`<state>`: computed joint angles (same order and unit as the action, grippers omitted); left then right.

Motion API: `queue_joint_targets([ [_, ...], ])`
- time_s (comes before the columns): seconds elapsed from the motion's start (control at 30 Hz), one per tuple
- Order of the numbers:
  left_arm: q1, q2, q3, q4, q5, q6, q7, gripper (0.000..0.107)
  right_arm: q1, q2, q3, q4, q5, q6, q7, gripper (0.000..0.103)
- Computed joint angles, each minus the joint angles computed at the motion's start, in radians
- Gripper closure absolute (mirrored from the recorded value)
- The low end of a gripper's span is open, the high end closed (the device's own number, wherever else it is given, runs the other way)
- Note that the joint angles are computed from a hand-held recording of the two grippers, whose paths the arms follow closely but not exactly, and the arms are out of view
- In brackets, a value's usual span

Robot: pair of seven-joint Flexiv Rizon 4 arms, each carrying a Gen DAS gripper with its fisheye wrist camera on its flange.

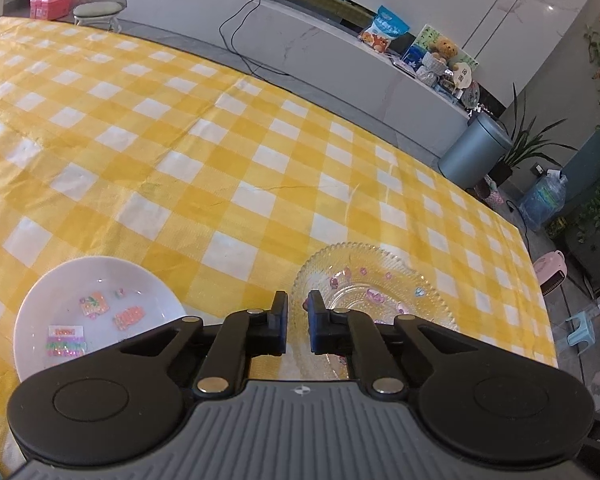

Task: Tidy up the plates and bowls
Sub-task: 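Close the left gripper on the glass plate rim while the right gripper closes too, then lift the glass plate with both grippers and carry it over the painted plate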

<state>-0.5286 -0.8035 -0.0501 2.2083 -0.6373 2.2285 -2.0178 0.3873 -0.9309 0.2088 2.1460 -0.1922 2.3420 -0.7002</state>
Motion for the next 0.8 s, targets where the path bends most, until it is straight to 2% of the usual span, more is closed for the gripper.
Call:
queue_joint_targets([
  [0.27,-0.002,0.025,-0.014,0.029,0.014,0.013,-0.041,0.098,-0.02,0.041,0.009,0.037,-0.012,-0.036,0.023,0.098],
  [0.5,-0.026,0.053,-0.007,0.059,-0.008,0.024,-0.045,0.099,-0.023,0.073,0.02,0.078,-0.017,-0.025,0.022,0.097],
  [0.7,-0.029,0.071,-0.023,0.095,-0.003,0.055,-0.086,0.099,-0.064,0.078,0.049,0.121,-0.058,-0.005,0.059,0.097],
  [0.8,-0.033,0.077,-0.031,0.113,0.002,0.066,-0.106,0.099,-0.058,0.093,0.044,0.15,-0.054,0.005,0.062,0.097],
])
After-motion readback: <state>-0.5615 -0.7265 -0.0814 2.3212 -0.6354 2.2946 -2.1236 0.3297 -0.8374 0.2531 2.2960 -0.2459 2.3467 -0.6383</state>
